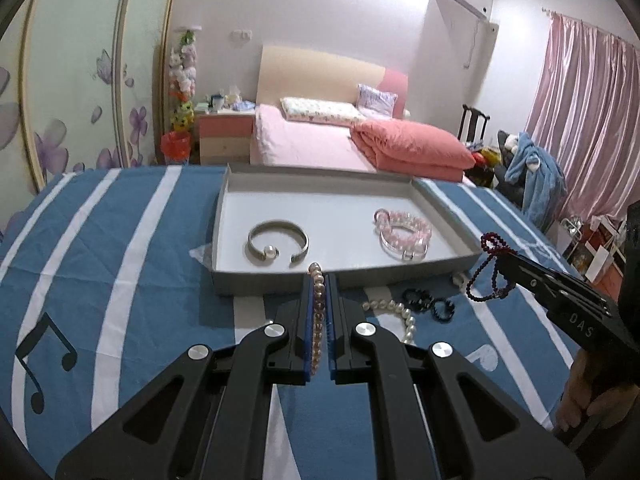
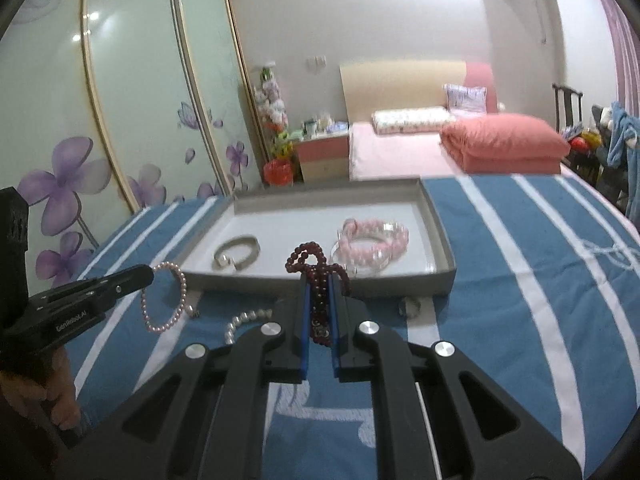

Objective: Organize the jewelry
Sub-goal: 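Carry the red strand over the tray with the right tool while the left carries the pearl bracelet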

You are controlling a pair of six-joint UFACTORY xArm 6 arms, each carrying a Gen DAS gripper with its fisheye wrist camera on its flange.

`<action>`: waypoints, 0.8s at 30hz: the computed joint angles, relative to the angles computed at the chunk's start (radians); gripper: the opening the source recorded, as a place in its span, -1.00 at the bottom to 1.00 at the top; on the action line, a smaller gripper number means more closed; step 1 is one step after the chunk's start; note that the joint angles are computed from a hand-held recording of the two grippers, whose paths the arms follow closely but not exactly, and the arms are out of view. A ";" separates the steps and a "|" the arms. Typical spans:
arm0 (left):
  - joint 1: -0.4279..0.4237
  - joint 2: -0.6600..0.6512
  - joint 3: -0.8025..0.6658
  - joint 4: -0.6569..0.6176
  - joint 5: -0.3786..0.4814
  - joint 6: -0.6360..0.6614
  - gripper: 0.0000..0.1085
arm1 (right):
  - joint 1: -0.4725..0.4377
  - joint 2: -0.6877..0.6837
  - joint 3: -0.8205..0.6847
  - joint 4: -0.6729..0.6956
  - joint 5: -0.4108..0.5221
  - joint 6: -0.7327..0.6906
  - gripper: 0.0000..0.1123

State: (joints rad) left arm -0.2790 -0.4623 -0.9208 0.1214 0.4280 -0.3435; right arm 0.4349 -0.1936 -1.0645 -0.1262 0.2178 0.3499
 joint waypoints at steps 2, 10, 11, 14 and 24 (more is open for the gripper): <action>-0.002 -0.012 0.006 0.056 -0.021 -0.051 -0.89 | 0.000 -0.002 -0.003 -0.061 -0.023 0.053 -0.84; -0.014 -0.023 -0.004 0.266 -0.073 -0.211 -0.89 | -0.008 0.000 -0.026 -0.321 -0.085 0.273 -0.84; -0.014 -0.023 -0.006 0.298 -0.078 -0.236 -0.89 | -0.011 0.002 -0.033 -0.366 -0.090 0.313 -0.84; -0.014 -0.018 -0.013 0.386 -0.089 -0.305 -0.89 | -0.018 0.003 -0.044 -0.475 -0.099 0.411 -0.84; -0.010 0.030 -0.065 0.585 -0.088 -0.474 -0.89 | -0.040 0.041 -0.150 -0.942 -0.081 0.837 -0.84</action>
